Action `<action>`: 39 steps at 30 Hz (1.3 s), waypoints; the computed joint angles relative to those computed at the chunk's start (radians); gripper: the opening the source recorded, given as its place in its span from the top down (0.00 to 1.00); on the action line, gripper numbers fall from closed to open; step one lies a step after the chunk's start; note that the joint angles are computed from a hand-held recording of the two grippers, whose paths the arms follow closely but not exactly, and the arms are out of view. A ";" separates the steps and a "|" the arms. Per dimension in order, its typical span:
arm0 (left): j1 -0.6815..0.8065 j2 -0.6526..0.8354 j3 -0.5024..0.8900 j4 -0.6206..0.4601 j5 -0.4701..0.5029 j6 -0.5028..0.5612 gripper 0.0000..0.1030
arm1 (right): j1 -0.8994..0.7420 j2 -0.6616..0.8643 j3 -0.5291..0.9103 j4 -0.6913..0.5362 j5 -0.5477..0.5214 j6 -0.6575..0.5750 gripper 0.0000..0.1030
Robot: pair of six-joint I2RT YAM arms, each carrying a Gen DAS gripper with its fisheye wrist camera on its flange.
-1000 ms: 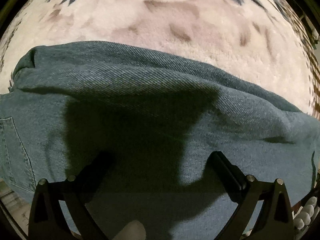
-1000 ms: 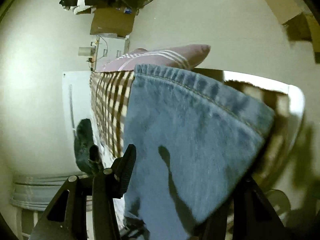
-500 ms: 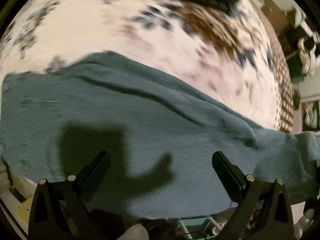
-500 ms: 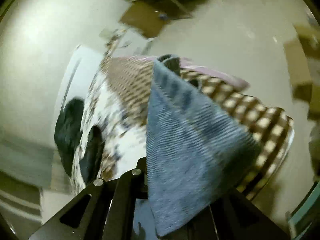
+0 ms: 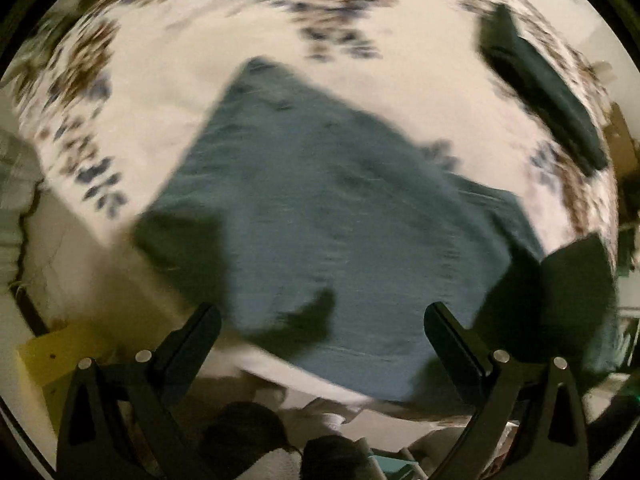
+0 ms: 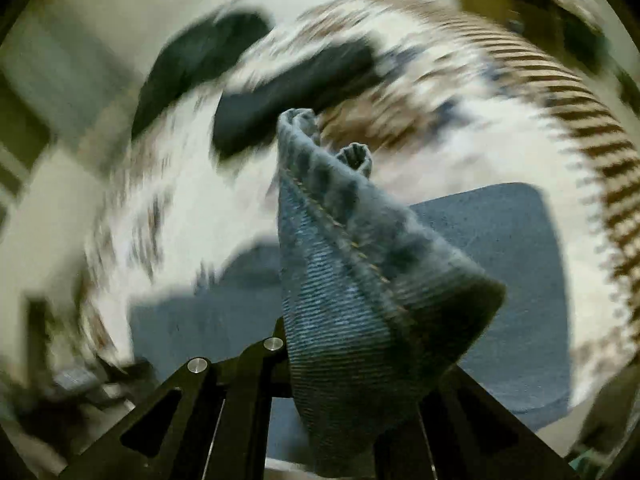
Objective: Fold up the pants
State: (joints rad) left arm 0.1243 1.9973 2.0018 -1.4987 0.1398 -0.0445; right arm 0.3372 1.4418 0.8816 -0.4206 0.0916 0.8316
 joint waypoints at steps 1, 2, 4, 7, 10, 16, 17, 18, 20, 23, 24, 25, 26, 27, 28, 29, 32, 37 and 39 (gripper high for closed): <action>0.031 -0.002 -0.018 0.011 -0.010 0.022 0.00 | 0.076 0.079 0.012 0.021 0.036 0.017 0.93; 0.048 -0.003 -0.032 0.020 -0.020 0.038 0.00 | 0.147 0.134 0.017 0.025 0.083 0.039 0.93; 0.078 -0.006 -0.059 0.035 -0.038 0.065 0.00 | 0.222 0.325 0.109 -0.019 0.115 0.022 0.88; 0.115 -0.002 -0.085 0.041 -0.037 0.083 0.00 | 0.270 0.429 0.183 -0.101 0.119 -0.002 0.70; 0.118 0.004 -0.085 0.030 -0.022 0.075 0.00 | 0.279 0.386 0.148 -0.013 -0.028 -0.041 0.43; -0.016 0.012 -0.037 -0.002 0.049 0.045 0.00 | 0.146 0.129 -0.055 0.098 -0.276 0.074 0.40; -0.047 0.026 -0.018 -0.010 0.064 0.031 0.00 | 0.108 0.072 -0.091 0.081 -0.273 0.115 0.40; -0.078 0.042 0.004 -0.015 0.084 0.020 0.00 | 0.064 0.023 -0.124 0.058 -0.266 0.134 0.39; -0.174 0.074 0.038 0.003 0.091 -0.003 0.00 | -0.020 -0.079 -0.186 -0.008 -0.235 0.173 0.39; -0.280 0.142 0.107 -0.029 0.033 -0.004 0.00 | -0.180 -0.162 -0.244 -0.110 -0.235 0.156 0.39; -0.304 0.152 0.110 -0.034 0.023 -0.017 0.00 | -0.241 -0.170 -0.261 -0.135 -0.246 0.134 0.39; -0.321 0.155 0.103 -0.039 0.027 -0.031 0.01 | -0.285 -0.190 -0.281 -0.163 -0.250 0.128 0.39; -0.328 0.152 0.091 -0.041 0.035 -0.036 0.04 | -0.333 -0.206 -0.297 -0.181 -0.264 0.110 0.39; -0.336 0.135 0.057 -0.032 0.037 -0.041 0.06 | -0.378 -0.223 -0.317 -0.197 -0.278 0.080 0.39; -0.342 0.114 0.013 -0.018 0.029 -0.040 0.07 | -0.441 -0.219 -0.316 -0.218 -0.291 0.022 0.39; -0.345 0.099 -0.019 -0.009 0.029 -0.039 0.08 | -0.475 -0.231 -0.326 -0.233 -0.297 -0.013 0.39; -0.352 0.072 -0.106 0.009 0.036 -0.058 0.21 | -0.563 -0.255 -0.345 -0.260 -0.329 -0.106 0.39; -0.392 0.002 -0.259 0.113 0.017 -0.042 0.73 | -0.571 -0.300 -0.400 -0.247 -0.340 -0.108 0.39; -0.406 -0.056 -0.317 0.173 0.014 -0.031 0.80 | -0.517 -0.271 -0.387 -0.215 -0.330 -0.056 0.39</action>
